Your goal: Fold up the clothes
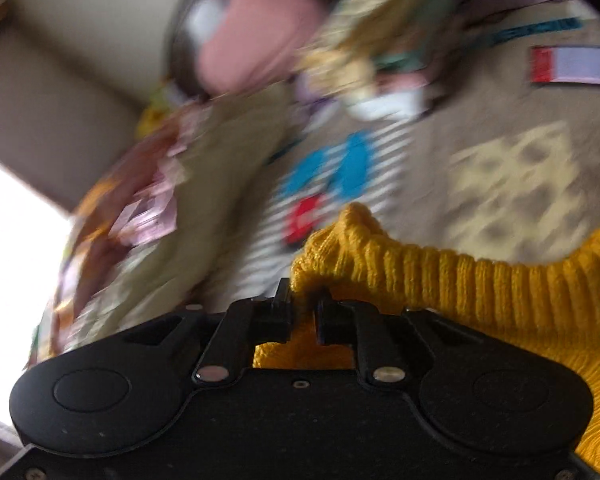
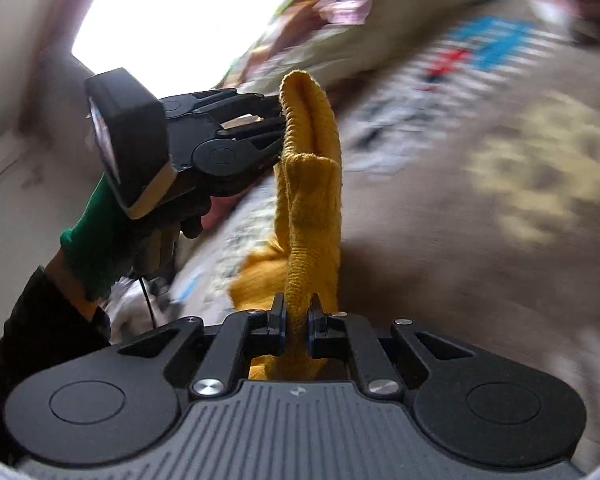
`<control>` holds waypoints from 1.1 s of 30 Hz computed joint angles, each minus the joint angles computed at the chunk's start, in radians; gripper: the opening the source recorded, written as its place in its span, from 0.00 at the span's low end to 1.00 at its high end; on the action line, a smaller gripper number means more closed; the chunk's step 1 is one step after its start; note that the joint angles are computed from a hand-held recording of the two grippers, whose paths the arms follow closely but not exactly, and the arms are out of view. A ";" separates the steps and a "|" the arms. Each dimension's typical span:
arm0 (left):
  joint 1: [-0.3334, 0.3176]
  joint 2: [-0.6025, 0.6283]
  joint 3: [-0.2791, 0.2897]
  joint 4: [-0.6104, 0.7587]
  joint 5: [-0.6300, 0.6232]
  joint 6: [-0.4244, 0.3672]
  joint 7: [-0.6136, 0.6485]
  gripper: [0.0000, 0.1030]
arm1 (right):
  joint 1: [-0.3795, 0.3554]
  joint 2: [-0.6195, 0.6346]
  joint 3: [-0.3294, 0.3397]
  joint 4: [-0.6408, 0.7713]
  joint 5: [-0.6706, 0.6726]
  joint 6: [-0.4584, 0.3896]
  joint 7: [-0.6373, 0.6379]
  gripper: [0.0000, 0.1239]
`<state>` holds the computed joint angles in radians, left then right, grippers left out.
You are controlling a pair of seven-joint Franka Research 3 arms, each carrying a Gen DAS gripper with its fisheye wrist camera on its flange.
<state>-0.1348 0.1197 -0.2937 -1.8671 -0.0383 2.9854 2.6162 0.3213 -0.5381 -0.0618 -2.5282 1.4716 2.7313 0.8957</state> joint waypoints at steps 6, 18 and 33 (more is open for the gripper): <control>-0.011 -0.075 -0.031 -0.097 -0.183 -0.083 0.096 0.49 | -0.086 -0.112 0.001 -0.152 -0.307 -0.095 0.358 0.10; 0.133 -0.486 0.173 -0.488 -0.388 -0.117 -0.569 0.54 | -0.060 -0.158 -0.014 -0.127 -0.658 0.010 0.304 0.26; -0.141 -0.568 0.497 -0.666 -0.725 -0.107 -0.886 0.34 | -0.036 0.456 -0.052 0.368 -0.682 0.080 -0.192 0.53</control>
<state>-0.2762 -0.4482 0.2037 -2.5330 -0.7635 2.8780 1.7304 0.2858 -0.0817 -0.1135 -2.1607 0.7899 2.8110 0.7034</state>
